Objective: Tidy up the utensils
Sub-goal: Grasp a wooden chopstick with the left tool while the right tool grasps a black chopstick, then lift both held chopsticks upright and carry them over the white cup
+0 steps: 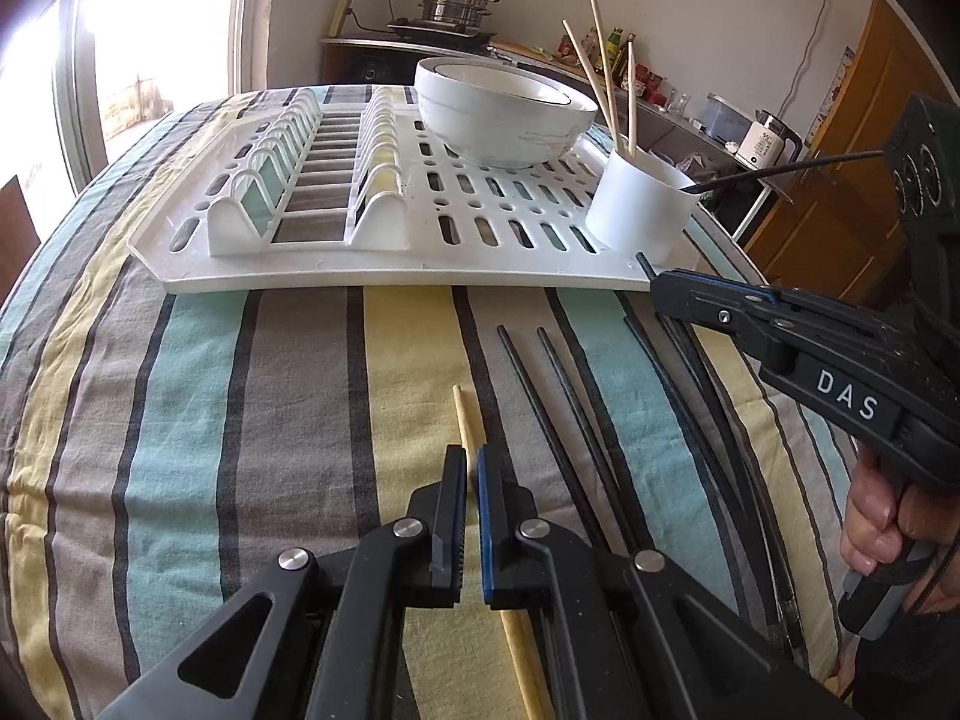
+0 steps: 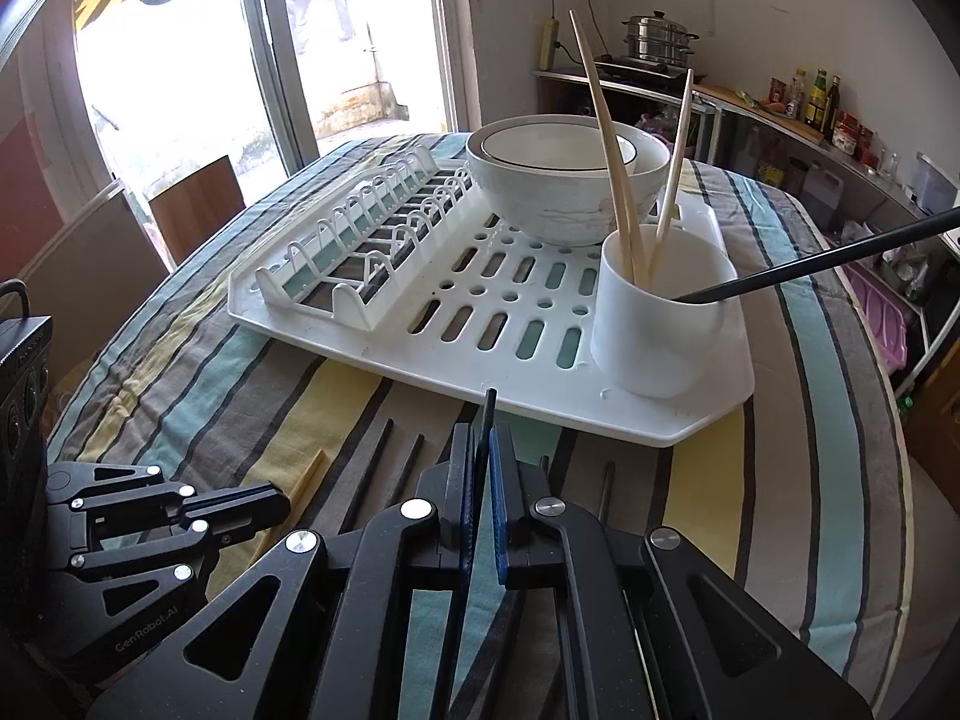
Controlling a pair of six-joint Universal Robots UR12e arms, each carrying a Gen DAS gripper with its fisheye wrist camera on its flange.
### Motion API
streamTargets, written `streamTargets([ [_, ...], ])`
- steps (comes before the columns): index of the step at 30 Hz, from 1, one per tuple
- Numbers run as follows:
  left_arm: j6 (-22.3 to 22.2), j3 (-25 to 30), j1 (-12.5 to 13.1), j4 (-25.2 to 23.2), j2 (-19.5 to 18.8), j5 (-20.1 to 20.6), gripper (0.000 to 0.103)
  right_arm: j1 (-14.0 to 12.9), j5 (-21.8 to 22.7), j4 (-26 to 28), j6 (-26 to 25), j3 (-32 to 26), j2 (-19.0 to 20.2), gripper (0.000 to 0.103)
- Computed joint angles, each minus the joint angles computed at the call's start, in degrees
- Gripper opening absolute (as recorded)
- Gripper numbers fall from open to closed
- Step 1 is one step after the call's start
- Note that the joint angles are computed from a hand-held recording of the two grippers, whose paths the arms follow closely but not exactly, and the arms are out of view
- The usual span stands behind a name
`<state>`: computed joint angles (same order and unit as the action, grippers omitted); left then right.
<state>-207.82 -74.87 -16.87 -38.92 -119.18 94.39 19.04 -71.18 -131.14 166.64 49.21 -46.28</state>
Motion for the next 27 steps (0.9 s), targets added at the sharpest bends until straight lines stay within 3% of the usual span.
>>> streamTargets([
  [6,1.2,2.0,-0.5,-2.8,-0.9,1.7,0.007,0.0,0.4,-0.5,-0.1,0.4,-0.2,0.005],
  [13,4.8,4.8,-1.6,-5.3,-2.6,7.0,0.006,-0.2,1.0,-1.3,0.4,1.0,-0.6,0.005],
  [17,4.6,4.9,-1.2,-5.4,-2.6,5.9,0.005,-0.3,1.5,-2.1,0.7,1.7,-1.0,0.005],
  [27,5.6,3.6,-1.2,1.7,-0.4,6.6,0.004,-1.0,3.3,-6.8,2.9,3.6,-2.7,0.005],
])
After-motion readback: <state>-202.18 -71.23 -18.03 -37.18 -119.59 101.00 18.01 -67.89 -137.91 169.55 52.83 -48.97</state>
